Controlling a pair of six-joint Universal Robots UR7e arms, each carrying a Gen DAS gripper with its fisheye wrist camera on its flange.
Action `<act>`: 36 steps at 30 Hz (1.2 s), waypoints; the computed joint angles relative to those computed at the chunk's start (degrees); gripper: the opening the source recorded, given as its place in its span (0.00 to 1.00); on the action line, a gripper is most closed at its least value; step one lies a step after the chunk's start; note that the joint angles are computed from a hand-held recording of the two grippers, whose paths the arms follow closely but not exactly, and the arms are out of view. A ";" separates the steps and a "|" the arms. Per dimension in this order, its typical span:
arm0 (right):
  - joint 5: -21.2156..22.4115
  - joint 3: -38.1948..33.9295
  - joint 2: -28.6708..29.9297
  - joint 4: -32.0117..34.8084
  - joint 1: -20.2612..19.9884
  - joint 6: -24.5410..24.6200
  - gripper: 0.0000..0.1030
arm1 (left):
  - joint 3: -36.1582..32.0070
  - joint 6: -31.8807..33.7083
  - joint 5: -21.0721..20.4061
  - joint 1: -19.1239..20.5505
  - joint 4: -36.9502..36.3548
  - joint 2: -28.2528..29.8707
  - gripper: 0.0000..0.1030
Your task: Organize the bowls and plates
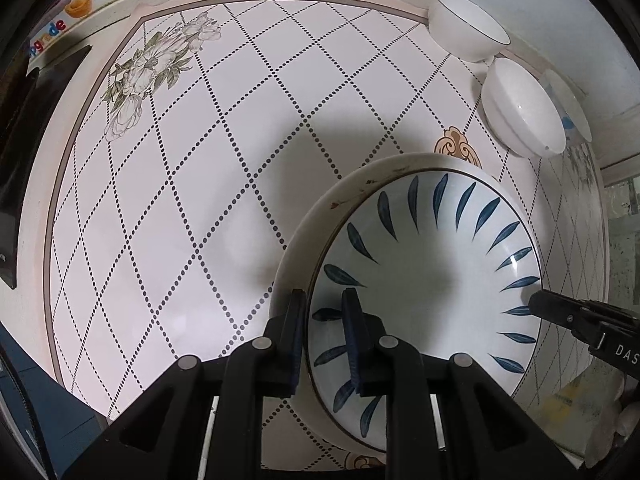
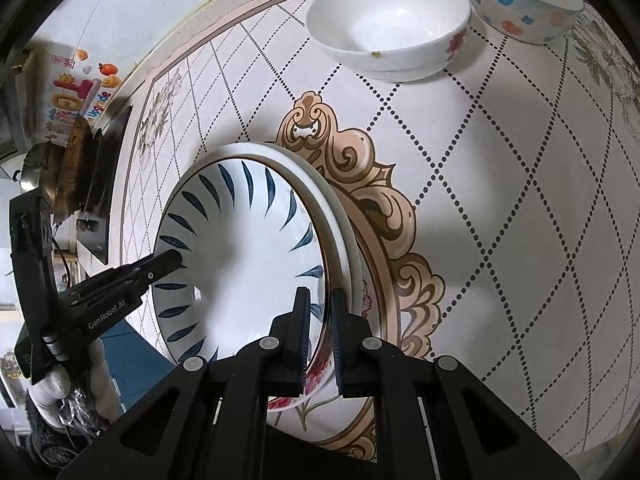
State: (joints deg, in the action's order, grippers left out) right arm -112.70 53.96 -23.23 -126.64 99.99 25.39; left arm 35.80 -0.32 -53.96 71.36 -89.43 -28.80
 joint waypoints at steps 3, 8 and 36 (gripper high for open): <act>-0.47 -0.48 0.26 0.35 0.16 0.31 0.14 | 0.55 -0.40 -0.15 0.07 -0.41 -0.33 0.17; -2.22 -1.58 0.94 1.14 0.64 1.25 0.14 | 0.57 -0.77 -0.72 0.22 -0.15 -0.43 0.18; -8.29 0.23 -0.44 2.41 3.89 6.18 0.28 | 10.45 -2.18 0.67 -1.95 -4.44 -8.01 0.19</act>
State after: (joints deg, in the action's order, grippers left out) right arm -120.99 54.18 -23.67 -124.23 103.88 31.57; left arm 46.25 -2.50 -53.29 69.41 -93.87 -36.81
